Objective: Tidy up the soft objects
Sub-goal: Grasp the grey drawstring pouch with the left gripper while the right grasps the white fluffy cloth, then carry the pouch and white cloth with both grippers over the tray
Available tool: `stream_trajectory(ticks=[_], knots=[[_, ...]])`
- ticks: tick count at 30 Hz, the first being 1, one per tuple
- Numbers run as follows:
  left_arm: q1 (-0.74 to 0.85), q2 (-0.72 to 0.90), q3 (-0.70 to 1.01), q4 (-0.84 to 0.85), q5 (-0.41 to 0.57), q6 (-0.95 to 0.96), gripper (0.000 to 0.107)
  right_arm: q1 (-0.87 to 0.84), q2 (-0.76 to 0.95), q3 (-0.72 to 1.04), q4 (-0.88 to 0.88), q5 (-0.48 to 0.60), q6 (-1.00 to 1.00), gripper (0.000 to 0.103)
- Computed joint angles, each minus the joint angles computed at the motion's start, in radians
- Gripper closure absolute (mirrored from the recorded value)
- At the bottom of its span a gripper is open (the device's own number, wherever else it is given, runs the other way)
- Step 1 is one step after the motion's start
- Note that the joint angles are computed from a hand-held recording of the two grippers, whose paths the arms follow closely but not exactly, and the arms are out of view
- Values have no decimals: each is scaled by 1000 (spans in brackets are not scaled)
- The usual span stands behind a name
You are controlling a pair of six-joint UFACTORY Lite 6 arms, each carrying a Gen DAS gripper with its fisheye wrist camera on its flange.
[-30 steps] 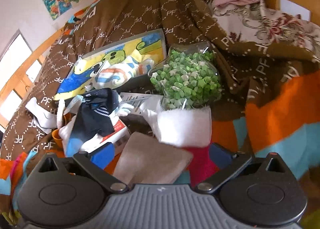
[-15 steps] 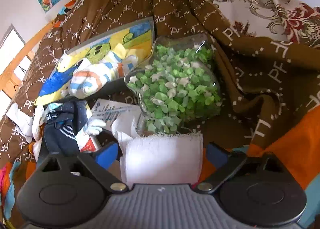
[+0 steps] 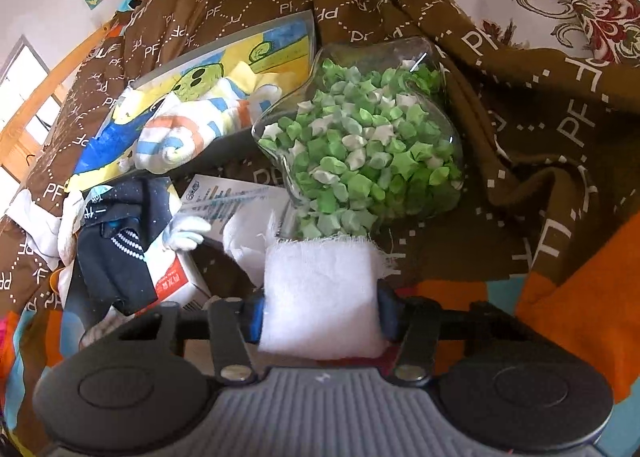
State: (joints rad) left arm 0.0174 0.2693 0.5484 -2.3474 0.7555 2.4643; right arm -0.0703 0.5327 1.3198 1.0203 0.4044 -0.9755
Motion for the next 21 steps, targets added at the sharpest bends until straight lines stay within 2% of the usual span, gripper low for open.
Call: stream_trajectory(ticks=[5,11,15,21], knots=[[15,-15,-7,26,5,-35,63,-5,0,1,-3,6,9,72],[29,-47,-26,54,12,-67,73,-26,-5,0,-2,42,16,87],[37,-87,-48,71,15,-93,75,-41,-33,-28,66,71,-65,90],[42,-187,-113,36,30,-92,76,-91,-98,-101,296,166,-312,90]])
